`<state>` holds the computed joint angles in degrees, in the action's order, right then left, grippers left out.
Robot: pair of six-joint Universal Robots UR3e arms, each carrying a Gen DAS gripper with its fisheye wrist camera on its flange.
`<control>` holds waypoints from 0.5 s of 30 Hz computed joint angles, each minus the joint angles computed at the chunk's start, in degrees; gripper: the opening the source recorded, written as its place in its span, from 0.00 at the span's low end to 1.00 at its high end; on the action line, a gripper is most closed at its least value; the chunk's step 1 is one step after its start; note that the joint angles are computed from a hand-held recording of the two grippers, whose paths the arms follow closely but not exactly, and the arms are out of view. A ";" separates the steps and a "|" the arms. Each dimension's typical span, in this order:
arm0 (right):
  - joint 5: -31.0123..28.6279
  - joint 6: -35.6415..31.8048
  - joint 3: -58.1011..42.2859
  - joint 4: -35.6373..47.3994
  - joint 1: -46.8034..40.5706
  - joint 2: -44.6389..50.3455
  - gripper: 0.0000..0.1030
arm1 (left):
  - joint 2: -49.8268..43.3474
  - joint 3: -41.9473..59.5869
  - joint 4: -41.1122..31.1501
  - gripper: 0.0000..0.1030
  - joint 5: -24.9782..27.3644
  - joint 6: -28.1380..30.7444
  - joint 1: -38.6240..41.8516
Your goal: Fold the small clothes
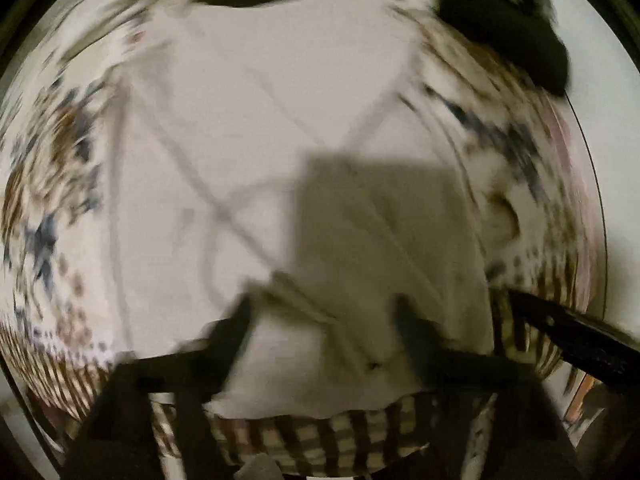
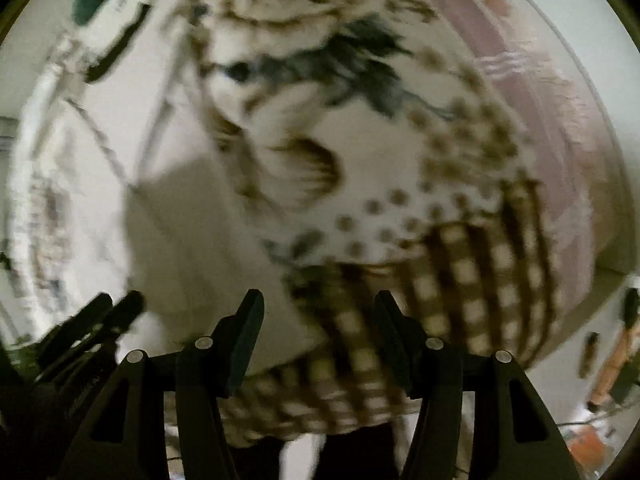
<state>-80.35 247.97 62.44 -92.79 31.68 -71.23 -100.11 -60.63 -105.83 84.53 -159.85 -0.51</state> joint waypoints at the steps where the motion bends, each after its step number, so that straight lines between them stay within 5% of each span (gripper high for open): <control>1: 0.88 -0.83 -3.00 -0.44 -0.60 1.68 0.58 | 0.36 1.05 -0.73 0.79 -0.41 0.24 2.90; 9: 9.48 -11.75 -13.90 -3.50 -1.88 12.15 0.57 | 2.25 -2.60 5.40 0.79 5.08 4.01 21.50; 12: 8.57 -16.00 -18.84 3.24 -1.09 17.48 0.14 | 2.50 -7.05 9.00 0.79 8.35 4.44 23.89; 15: 9.69 -18.06 -8.30 1.51 -3.01 10.77 0.14 | 3.32 -11.04 9.01 0.79 8.86 6.17 27.00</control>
